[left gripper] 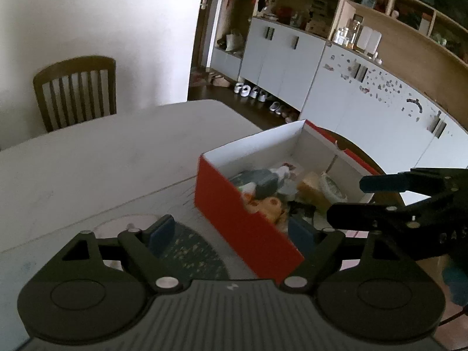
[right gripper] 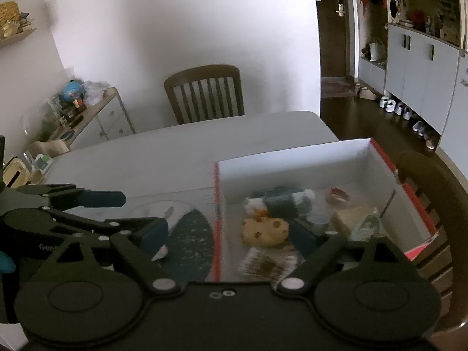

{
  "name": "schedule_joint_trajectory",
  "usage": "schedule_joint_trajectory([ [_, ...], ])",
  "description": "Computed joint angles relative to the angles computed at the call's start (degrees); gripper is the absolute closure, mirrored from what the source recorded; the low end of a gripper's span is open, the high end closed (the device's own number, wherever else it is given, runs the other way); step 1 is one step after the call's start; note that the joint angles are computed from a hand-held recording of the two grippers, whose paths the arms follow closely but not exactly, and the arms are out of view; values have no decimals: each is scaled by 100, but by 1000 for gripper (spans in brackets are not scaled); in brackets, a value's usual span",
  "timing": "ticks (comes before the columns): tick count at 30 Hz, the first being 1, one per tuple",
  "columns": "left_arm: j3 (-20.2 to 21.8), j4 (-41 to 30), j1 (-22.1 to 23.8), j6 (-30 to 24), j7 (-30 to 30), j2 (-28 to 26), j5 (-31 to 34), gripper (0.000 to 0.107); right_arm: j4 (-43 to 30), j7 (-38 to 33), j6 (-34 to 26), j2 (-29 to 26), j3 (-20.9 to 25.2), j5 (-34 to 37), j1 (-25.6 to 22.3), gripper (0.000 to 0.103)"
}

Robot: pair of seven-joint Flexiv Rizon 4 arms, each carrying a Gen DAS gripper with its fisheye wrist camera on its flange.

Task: Organize objects
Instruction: 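Withdraw both tools from the box back over the glass mat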

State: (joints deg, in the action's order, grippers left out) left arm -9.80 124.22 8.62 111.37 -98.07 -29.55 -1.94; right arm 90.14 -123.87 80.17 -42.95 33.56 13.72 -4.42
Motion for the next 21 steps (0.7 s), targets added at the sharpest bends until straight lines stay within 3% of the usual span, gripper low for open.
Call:
schedule_joint_trajectory([
  [7,-80,440,512,361,-184,41,365,4,439,217,524,85,-44,-133,304,8],
  [15,-242,775,1280,693,-444,-87,1078,4,778,1009,769,80,-435,-712,838,8],
  [21,56,912,1317,950,-296,-310,1249,4,821,1552,810,-25,-796,-1221,1224,8],
])
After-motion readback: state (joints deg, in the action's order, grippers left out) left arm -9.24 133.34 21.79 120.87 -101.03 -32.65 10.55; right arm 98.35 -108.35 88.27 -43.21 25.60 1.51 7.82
